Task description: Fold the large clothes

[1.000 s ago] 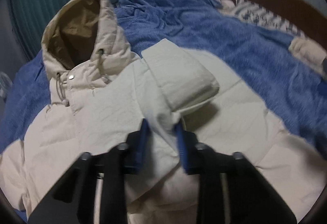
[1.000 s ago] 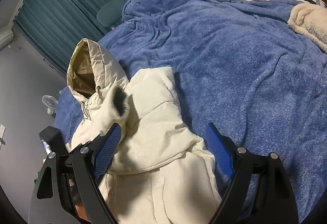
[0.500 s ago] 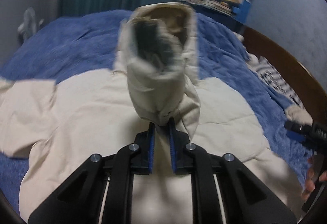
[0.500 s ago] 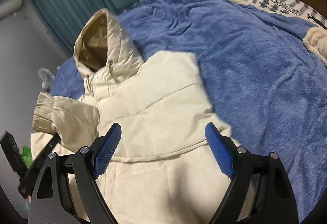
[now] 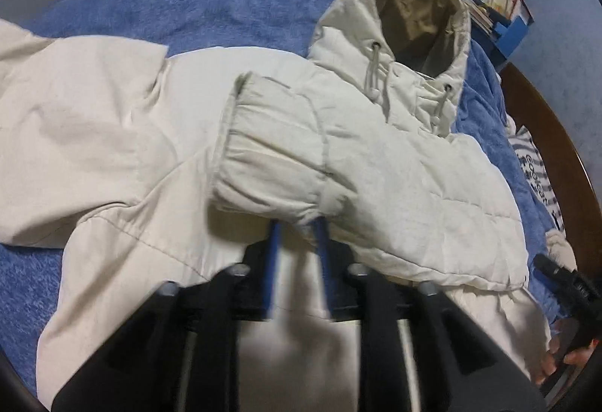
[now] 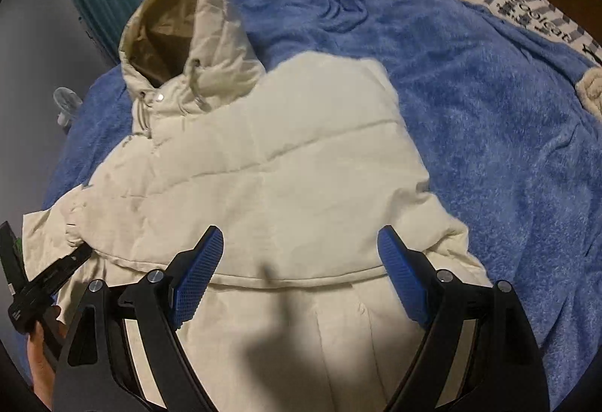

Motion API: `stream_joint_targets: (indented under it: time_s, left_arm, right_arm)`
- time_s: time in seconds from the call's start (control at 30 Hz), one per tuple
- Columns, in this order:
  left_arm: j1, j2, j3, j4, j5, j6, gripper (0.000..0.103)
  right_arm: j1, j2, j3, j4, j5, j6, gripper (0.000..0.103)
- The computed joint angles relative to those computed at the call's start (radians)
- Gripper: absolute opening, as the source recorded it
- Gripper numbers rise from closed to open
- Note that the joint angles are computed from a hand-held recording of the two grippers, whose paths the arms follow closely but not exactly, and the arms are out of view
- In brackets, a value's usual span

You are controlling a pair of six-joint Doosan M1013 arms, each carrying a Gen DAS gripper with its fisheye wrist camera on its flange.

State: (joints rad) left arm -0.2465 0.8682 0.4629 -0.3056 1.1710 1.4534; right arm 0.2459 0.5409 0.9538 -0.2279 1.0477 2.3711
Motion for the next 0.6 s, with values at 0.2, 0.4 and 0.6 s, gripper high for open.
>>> stream_joint_targets:
  time_s: [0.2, 0.4, 0.6]
  left_arm:
    - [-0.008, -0.026, 0.042, 0.100, -0.091, -0.050, 0.065]
    - [0.005, -0.078, 0.137, 0.071, -0.246, -0.068, 0.065]
    - [-0.014, -0.030, 0.046, 0.164, -0.167, -0.059, 0.083]
  right_arm:
    - [-0.004, 0.009, -0.003, 0.039, 0.000, -0.029, 0.081]
    - [-0.009, 0.008, 0.001, 0.061, -0.006, -0.032, 0.081]
    - [-0.007, 0.012, -0.003, 0.061, 0.000, -0.042, 0.081]
